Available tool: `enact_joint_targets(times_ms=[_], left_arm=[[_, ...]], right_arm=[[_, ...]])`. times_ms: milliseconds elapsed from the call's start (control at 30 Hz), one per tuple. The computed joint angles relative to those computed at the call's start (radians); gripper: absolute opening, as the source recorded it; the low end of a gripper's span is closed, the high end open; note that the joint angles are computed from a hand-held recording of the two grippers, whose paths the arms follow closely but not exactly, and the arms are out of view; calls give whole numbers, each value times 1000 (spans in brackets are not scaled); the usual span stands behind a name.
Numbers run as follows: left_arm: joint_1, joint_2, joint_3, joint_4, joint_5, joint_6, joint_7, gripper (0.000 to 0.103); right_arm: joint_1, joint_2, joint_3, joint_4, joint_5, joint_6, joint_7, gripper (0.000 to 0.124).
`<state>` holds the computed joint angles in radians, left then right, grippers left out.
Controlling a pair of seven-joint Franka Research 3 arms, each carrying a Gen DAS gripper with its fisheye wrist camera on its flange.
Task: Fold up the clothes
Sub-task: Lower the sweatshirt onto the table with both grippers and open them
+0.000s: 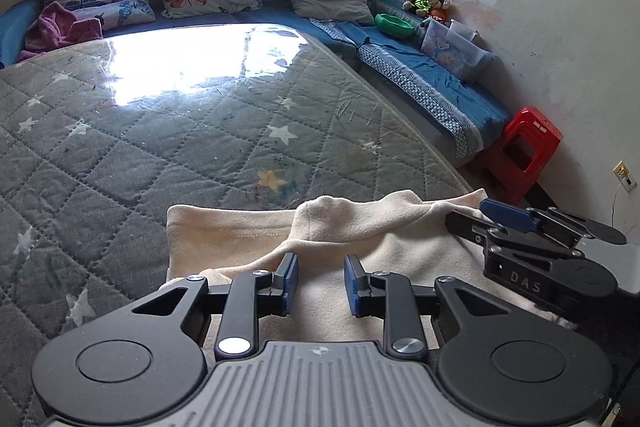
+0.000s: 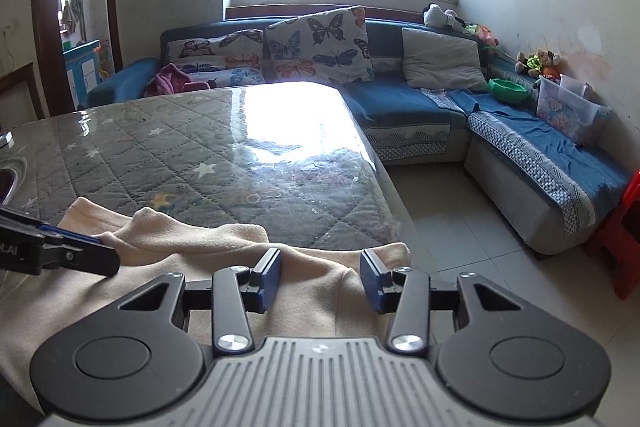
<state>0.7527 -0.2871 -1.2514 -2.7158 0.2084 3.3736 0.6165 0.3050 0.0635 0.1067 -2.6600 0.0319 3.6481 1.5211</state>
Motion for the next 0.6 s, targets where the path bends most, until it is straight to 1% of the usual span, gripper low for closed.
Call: enact_joint_targets(times_ms=[100,333,500,600], left_arm=[[-26,-21,15,-5,0,-2,-8,27],[-111,-65,69,-33,4,14,-21,27],[-144,-87,73,-47,1,25,-13,28],[-145,-100,56,-56,-4,36,-13,28]], right_arm=[[-5,-28,-1,-32,-35,5,25,45],[7,-98,-18,-124,-110,27,74,47],[25,-146,-32,-185,-128,40,80,47],[34,-177,-39,-223,-127,45,78,48]])
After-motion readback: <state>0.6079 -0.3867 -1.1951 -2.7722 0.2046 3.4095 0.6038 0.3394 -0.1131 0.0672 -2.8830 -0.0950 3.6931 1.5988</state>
